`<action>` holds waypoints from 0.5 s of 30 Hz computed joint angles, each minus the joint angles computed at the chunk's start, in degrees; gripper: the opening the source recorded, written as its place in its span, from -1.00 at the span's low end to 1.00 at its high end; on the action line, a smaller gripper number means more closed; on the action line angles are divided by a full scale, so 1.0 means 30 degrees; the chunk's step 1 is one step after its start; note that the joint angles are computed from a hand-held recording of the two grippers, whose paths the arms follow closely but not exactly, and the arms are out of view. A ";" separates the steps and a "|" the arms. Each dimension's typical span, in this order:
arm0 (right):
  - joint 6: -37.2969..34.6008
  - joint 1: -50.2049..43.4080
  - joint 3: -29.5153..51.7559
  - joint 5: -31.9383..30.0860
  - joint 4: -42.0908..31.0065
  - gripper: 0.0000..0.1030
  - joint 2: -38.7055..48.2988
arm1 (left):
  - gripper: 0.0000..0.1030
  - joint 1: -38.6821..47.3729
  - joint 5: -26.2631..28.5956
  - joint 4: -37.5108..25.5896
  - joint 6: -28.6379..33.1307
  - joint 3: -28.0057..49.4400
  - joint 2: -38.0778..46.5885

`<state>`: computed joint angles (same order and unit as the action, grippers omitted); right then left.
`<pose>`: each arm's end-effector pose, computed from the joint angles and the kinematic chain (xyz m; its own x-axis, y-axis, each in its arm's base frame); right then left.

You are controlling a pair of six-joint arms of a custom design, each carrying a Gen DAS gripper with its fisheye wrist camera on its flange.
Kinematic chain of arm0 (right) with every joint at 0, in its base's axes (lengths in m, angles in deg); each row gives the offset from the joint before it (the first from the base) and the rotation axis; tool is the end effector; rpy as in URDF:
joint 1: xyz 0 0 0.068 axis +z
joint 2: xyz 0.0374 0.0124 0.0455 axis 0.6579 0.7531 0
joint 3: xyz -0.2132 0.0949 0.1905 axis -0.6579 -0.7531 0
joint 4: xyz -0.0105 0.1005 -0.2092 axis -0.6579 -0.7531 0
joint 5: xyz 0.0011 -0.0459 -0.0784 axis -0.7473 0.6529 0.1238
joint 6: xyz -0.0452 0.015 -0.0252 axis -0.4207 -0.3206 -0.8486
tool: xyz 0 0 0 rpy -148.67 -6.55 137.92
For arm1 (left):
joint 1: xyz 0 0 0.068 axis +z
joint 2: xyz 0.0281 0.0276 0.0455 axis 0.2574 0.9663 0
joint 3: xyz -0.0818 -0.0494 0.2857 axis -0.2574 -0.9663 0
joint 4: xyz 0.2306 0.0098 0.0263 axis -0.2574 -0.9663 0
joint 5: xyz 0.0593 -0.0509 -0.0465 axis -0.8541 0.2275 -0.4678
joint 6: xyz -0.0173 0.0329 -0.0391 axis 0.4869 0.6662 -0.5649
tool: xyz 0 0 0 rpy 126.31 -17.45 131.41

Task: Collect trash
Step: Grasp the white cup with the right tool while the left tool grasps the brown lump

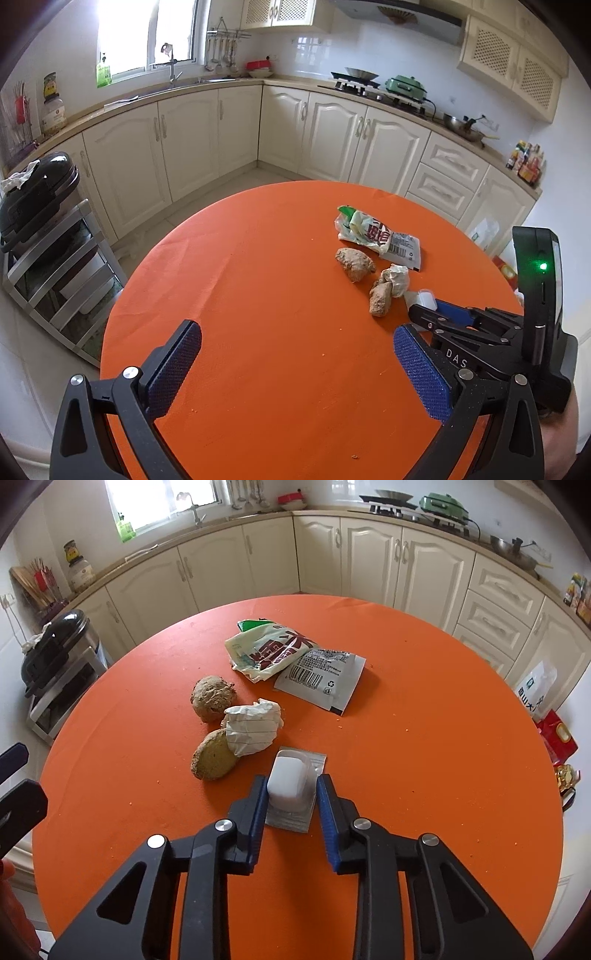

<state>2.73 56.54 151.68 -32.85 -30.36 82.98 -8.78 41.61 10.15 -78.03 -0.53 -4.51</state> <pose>0.3918 0.1091 0.1195 -0.8412 -0.1626 -0.5156 -0.2241 0.9728 0.0588 0.2059 -0.0845 0.3534 -0.7450 -0.0806 -0.6621 0.0256 0.9885 -0.1492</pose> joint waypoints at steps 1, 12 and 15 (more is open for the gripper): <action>-0.0087 0.0091 0.0007 0.0144 0.0068 -0.47 0.0020 | 0.98 0.0086 0.0114 0.0256 0.0172 0.0034 0.0346; -0.0419 -0.1105 -0.1470 -0.0894 0.0994 -0.57 -0.1104 | 0.98 0.0432 0.1249 0.2636 0.2303 0.0439 0.4248; -0.0615 -0.1540 -0.1716 -0.1186 0.1095 -0.58 -0.1361 | 0.98 0.0181 0.0973 0.2972 0.2796 0.0994 0.5583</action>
<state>0.89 51.92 146.54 -36.40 -27.07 78.90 -8.24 44.52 19.06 -69.64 2.45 12.24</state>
